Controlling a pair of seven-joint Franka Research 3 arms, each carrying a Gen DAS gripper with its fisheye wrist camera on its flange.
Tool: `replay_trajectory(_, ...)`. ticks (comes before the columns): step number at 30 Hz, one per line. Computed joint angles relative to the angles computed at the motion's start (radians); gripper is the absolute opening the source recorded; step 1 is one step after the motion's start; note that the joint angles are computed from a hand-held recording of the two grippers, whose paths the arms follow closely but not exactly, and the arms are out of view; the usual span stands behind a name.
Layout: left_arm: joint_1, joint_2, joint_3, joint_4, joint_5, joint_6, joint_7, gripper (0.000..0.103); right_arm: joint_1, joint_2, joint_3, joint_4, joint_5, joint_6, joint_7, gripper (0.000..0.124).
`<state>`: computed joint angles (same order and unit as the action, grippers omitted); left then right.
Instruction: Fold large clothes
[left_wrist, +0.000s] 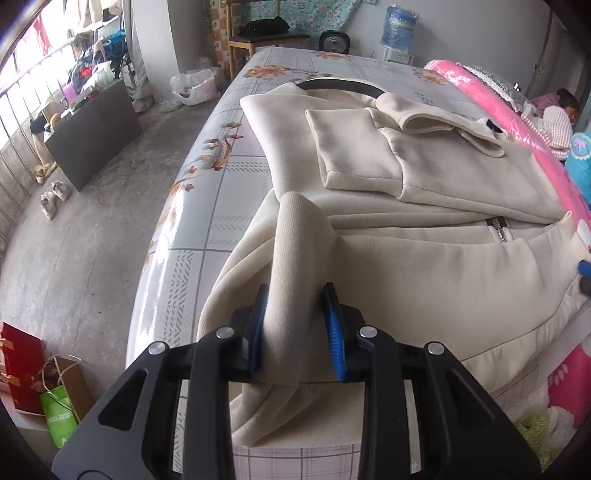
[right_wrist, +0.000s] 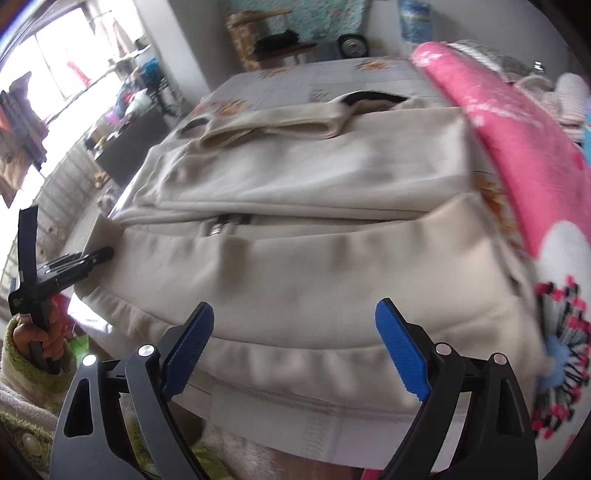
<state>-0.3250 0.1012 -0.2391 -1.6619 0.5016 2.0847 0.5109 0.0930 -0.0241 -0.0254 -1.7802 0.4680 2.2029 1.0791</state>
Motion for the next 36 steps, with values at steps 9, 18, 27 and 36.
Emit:
replay_trajectory(9, -0.033, 0.041, -0.001, 0.069, 0.057, -0.103, 0.016, 0.028, -0.065, 0.105, -0.034, 0.128, 0.068, 0.029, 0.008, 0.077)
replay_trajectory(18, -0.036, 0.044, 0.0, 0.076, 0.052, -0.112, -0.004, 0.028, -0.12, 0.229, -0.009, 0.251, 0.109, -0.089, 0.03, 0.067)
replay_trajectory(27, -0.035, 0.049, 0.001, 0.086, 0.038, -0.118, 0.01, 0.029, -0.126, 0.231, -0.013, 0.272, 0.078, -0.155, -0.006, 0.065)
replay_trajectory(36, -0.054, 0.08, 0.004, 0.136, 0.052, -0.176, 0.005, 0.029, -0.053, 0.231, -0.013, 0.261, -0.166, -0.048, 0.06, 0.035)
